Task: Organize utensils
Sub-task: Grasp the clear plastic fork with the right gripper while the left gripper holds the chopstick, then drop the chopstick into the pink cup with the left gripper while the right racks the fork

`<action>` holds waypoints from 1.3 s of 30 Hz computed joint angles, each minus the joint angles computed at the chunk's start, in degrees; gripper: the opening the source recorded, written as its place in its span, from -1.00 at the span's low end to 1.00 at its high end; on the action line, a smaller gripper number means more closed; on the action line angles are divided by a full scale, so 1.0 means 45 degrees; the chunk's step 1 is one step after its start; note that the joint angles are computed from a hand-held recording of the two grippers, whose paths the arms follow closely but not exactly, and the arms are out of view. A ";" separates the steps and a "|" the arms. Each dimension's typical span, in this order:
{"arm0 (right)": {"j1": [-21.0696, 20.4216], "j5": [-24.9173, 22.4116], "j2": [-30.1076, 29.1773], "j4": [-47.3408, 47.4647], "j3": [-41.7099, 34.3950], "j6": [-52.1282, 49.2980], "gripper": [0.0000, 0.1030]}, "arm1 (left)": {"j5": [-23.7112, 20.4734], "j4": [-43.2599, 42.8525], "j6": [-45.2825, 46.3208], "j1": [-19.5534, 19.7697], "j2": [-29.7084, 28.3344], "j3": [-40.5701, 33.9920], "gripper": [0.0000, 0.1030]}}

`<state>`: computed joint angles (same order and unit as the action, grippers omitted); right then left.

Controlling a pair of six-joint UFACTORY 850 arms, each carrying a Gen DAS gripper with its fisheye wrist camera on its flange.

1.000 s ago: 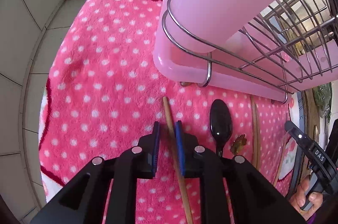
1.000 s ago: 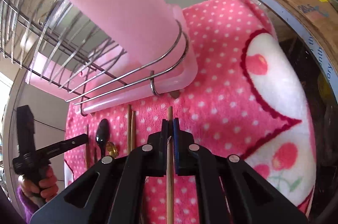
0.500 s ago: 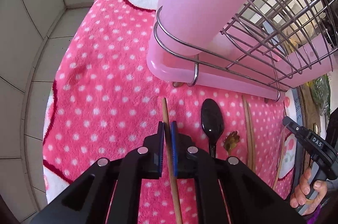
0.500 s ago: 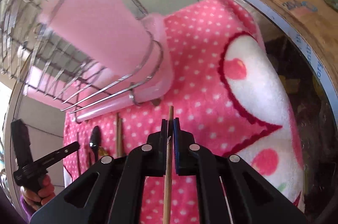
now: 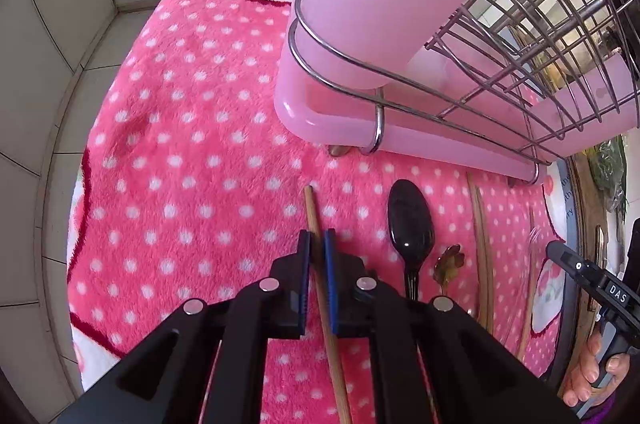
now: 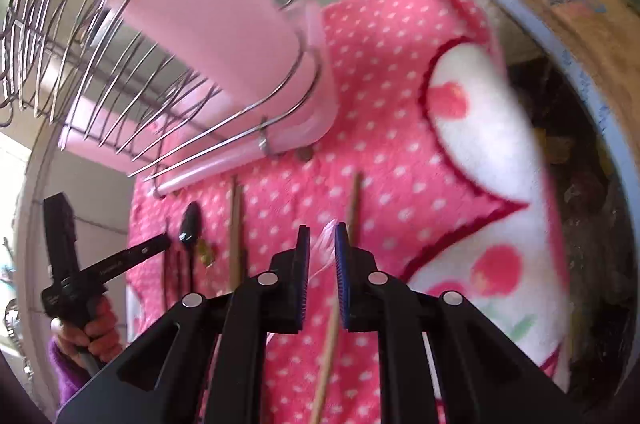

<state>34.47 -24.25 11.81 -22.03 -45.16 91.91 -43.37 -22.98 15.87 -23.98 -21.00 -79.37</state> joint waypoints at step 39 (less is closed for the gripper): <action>0.3899 -0.4562 0.1199 -1.2150 -0.0347 0.9852 -0.94 | 0.3662 -0.8653 0.8744 0.0994 0.5303 0.3125 -0.91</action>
<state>52.02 -44.78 17.20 -76.70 -46.72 136.24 -26.89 -61.92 55.22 -19.51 2.86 -65.31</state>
